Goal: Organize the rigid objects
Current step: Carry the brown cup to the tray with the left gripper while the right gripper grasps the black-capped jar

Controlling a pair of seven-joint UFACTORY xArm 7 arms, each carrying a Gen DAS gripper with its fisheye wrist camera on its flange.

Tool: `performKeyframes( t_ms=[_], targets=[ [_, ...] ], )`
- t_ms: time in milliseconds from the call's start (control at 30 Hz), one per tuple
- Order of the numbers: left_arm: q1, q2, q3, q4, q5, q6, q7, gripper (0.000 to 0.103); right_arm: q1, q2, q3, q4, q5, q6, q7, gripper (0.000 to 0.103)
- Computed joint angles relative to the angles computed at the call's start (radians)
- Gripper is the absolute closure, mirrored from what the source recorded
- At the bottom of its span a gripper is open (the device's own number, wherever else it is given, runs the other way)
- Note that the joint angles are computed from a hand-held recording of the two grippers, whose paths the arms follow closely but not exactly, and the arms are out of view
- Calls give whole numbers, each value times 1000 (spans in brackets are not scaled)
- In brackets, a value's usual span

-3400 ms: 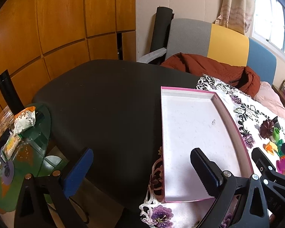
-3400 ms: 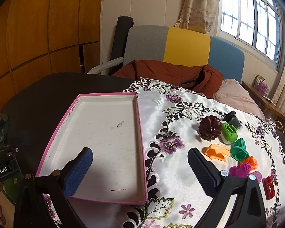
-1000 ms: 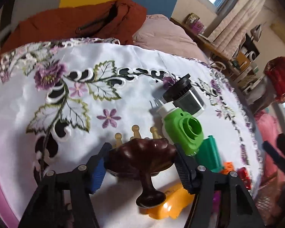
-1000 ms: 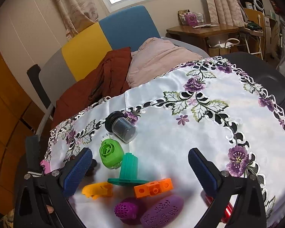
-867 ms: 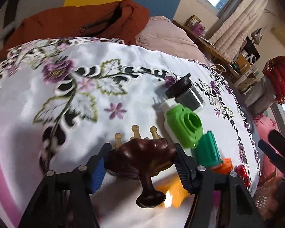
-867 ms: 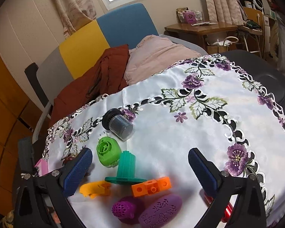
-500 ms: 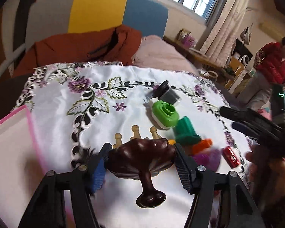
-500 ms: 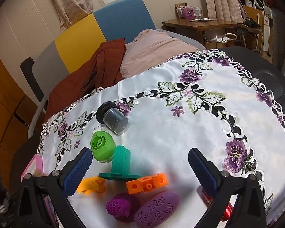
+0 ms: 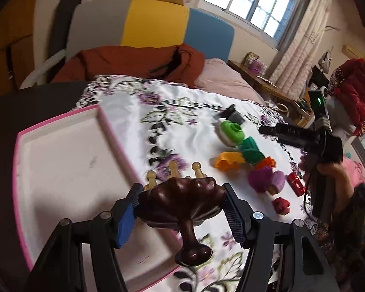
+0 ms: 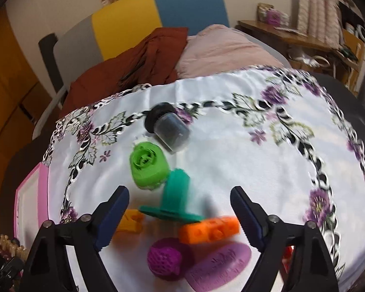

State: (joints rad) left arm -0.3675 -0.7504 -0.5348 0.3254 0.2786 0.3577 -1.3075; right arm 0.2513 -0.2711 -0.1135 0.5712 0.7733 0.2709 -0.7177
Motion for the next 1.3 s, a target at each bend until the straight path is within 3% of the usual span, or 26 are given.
performKeyframes(
  t_ms=[233,367,567,600,700,767,867,1033,1100,1167,1300],
  targets=[
    [-86,-141,24,-84,-52,95,-40,38,-57,189,98,163,-213,-37,131,23],
    [-117,-195,40,-114,-68,134,-49,38,-98,295,149,255,-439,-44,284,23],
    [-146,-260,55,-142,-88,190,-63,38,-98,441,147,400,-738,23,520,25],
    [-149,-268,56,-145,-90,199,-65,38,-104,463,153,420,-743,35,528,27],
    [-157,-281,61,-153,-96,212,-68,38,-120,494,171,449,-733,47,541,57],
    [-159,-286,61,-156,-97,213,-71,38,-157,499,213,457,-663,77,477,57],
    [-162,-293,57,-156,-97,221,-77,38,-156,485,214,439,-650,71,461,58],
    [-170,-305,47,-154,-93,239,-84,38,-150,419,191,380,-697,-13,523,58],
    [-174,-310,41,-152,-92,252,-89,38,-114,371,154,348,-714,-56,524,58],
    [-177,-316,39,-155,-92,259,-97,38,-161,314,224,326,-565,-47,374,58],
    [-194,-337,34,-163,-98,291,-118,38,-93,202,217,268,-310,26,99,58]
  ],
)
